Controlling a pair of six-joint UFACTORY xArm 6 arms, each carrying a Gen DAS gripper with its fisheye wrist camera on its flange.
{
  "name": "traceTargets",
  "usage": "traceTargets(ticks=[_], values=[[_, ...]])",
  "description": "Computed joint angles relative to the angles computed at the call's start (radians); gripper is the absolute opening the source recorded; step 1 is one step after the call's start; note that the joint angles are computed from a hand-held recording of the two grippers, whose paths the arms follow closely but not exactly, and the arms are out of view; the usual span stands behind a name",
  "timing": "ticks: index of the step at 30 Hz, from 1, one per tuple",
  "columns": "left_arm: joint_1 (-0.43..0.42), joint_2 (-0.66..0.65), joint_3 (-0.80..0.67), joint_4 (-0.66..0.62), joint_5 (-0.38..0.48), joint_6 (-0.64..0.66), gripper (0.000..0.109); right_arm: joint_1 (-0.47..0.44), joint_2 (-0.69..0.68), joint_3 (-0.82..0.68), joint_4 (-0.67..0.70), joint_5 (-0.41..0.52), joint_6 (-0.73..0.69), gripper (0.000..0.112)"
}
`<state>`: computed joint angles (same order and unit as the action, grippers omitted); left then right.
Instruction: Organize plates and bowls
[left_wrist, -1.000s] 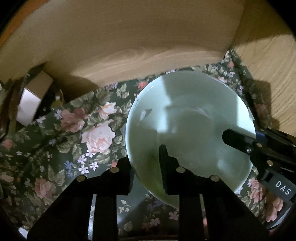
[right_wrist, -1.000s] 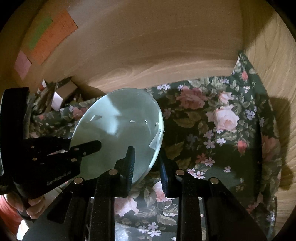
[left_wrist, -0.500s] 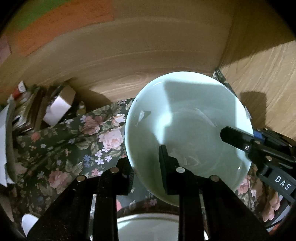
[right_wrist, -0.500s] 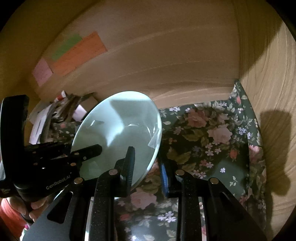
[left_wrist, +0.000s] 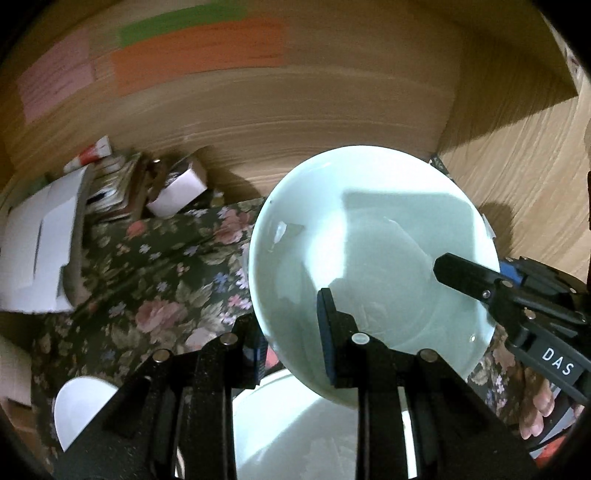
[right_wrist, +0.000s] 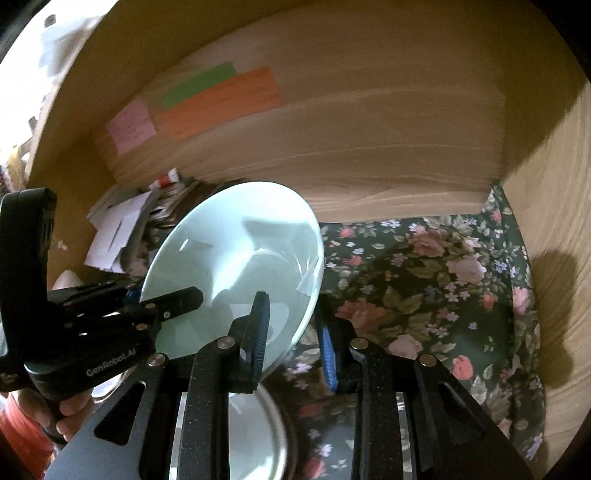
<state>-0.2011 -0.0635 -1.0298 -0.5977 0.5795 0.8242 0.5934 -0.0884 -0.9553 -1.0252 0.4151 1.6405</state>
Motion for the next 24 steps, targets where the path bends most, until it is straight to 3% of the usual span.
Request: traceTargets(ticks=[24], values=[[0.241,-0.122,0.113,-0.117,0.033,0.13,0.024,0.146,0.237,-0.267,0.04,0.012,-0.106,0.023]])
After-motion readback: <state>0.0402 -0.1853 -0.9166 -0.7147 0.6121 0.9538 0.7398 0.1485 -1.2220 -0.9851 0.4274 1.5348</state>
